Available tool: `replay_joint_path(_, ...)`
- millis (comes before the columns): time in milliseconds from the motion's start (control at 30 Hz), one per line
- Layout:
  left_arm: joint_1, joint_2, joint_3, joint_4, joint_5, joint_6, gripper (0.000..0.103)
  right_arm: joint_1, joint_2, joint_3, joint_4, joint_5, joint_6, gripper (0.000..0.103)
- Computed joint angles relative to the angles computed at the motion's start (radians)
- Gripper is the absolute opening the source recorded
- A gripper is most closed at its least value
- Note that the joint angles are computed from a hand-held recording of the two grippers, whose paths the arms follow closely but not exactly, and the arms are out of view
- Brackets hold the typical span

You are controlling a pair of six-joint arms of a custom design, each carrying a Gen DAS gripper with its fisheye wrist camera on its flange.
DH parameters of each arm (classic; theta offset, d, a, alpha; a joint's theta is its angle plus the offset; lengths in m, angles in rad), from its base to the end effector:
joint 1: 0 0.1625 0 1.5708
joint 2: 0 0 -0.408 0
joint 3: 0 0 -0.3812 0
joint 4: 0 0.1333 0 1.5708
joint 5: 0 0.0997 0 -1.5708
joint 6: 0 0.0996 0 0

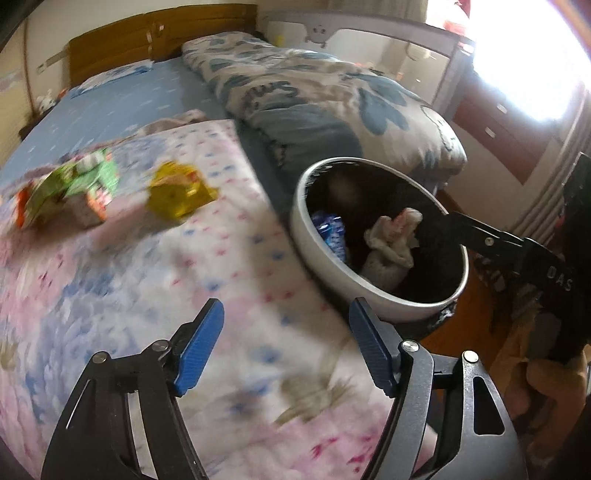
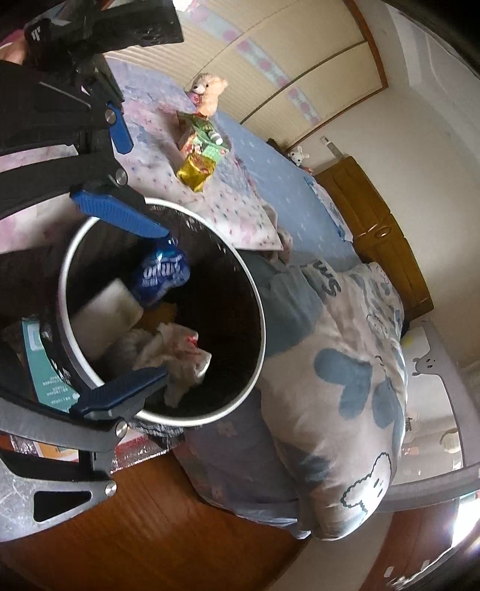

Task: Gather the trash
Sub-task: 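Move both open tools back toward the cartons and yellow snack bag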

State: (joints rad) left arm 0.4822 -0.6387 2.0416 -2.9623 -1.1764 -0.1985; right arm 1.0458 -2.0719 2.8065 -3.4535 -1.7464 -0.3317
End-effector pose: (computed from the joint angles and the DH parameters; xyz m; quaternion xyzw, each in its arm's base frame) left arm -0.3545 -0.3792 -0.0632 0.4232 0.8846 -0.1131 0.1601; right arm -0.0086 -0.2461 0.3155 -0.1281 -0.8280 0.4615 0.2917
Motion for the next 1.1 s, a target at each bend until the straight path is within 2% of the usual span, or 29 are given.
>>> replay_joint_path(267, 0.047, -0.074, 0.071, -0.021, 0.063, -0.038, 0.072, 0.175, 0.187, -0.012, -0.147, -0.113, 0.026, 0.081)
replay_joint_path(500, 0.087, -0.122, 0.104, -0.023, 0.116, -0.047, 0.072, 0.289, 0.351, -0.040, -0.253, -0.163, 0.029, 0.083)
replay_joint_path(800, 0.131, -0.154, 0.116, -0.021, 0.165, -0.055, 0.072, 0.366, 0.530, -0.089, -0.314, -0.197, 0.009, 0.083)
replay_joint_path(1100, 0.172, -0.167, 0.095, -0.014, 0.199, -0.032, 0.072, 0.404, 0.605, -0.145, -0.314, -0.205, -0.012, 0.083)
